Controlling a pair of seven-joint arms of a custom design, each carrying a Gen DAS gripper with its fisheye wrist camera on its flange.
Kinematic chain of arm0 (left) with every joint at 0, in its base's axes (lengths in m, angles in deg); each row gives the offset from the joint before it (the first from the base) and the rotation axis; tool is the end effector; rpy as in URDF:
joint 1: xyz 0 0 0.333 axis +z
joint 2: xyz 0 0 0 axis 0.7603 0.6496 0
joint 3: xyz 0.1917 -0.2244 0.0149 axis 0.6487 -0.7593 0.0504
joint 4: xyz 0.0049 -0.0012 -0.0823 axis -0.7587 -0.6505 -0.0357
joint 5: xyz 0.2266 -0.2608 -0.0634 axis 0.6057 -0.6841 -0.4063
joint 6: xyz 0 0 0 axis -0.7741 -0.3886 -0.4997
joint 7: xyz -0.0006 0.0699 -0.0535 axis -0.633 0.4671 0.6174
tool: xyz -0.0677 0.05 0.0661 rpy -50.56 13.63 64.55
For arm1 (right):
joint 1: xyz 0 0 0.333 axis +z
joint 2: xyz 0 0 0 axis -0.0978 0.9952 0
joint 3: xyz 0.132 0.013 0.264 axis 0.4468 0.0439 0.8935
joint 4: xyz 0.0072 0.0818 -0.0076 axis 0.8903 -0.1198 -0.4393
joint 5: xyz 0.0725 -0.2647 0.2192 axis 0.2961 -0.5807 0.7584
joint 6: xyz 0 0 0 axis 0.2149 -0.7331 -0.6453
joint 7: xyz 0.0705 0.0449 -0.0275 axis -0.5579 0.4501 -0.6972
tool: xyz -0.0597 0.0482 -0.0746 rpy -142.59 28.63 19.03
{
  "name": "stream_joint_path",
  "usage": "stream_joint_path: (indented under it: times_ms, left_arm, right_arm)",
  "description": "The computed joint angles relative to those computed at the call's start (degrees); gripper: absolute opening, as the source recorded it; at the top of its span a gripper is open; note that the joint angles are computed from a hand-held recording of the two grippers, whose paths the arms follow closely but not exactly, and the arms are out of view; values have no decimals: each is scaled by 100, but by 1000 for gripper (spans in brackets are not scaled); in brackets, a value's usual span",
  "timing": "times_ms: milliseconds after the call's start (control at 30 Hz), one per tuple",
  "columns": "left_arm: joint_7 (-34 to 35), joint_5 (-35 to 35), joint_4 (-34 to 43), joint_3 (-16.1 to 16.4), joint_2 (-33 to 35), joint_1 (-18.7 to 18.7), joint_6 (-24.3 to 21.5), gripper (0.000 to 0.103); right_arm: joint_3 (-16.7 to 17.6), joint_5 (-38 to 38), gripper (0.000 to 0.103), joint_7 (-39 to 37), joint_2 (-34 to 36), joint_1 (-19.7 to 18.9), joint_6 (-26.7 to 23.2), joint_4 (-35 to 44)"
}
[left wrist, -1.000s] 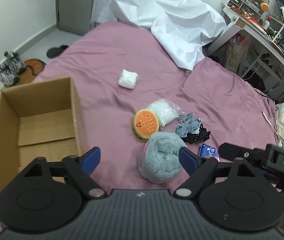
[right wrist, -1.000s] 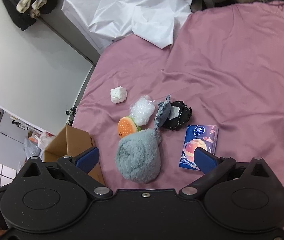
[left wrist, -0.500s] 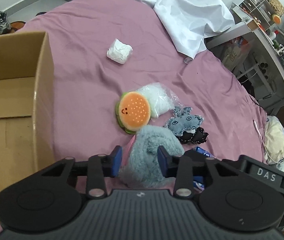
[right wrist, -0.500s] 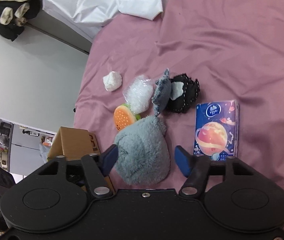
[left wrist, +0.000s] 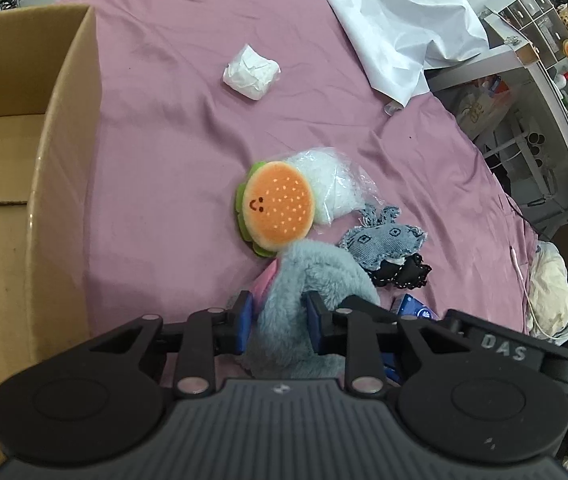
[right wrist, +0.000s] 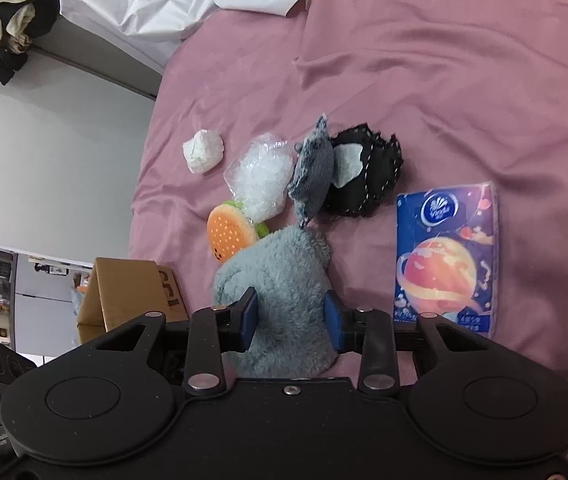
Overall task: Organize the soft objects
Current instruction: 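Reach the left gripper to the grey fluffy plush and grasp it, then carry the grey plush with the left gripper over the cardboard box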
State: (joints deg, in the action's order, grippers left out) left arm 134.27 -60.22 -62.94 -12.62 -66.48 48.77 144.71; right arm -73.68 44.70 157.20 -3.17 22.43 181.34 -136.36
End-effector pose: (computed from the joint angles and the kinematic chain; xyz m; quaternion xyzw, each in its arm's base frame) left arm 0.6336 -0.1259 0.4696 0.6366 -0.7151 0.2779 0.0786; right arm 0.5588 0.3591 0.4437 -0.3751 0.8517 0.0369 0.3641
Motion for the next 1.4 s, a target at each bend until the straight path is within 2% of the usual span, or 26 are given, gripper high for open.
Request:
stream_joint_path:
  times_ms: [167,500,900,1133,1400]
  left_arm:
    - [-15,-117,-68,3,-76,54,17,22]
    - [354,-364,-334,55,-660,135,126,21]
    - [670,-627,-684,276,-1361,251,216,21]
    - [747,-797,-830,429,-1667,354,243,21]
    - [786,-864,-859,564,-1804,469,227,21]
  right_arm:
    - [-149,-281,24,54,57,165,-234,209]
    - [-515,-1347,23,812,-290,589,-210,156]
    - [-537,-2435,23,1543,-261,805,-240,654]
    - [-492,-2645,24,1448,-92,925,-311,1118]
    - [-418,-2421,24,842,281,1025,-480,1816]
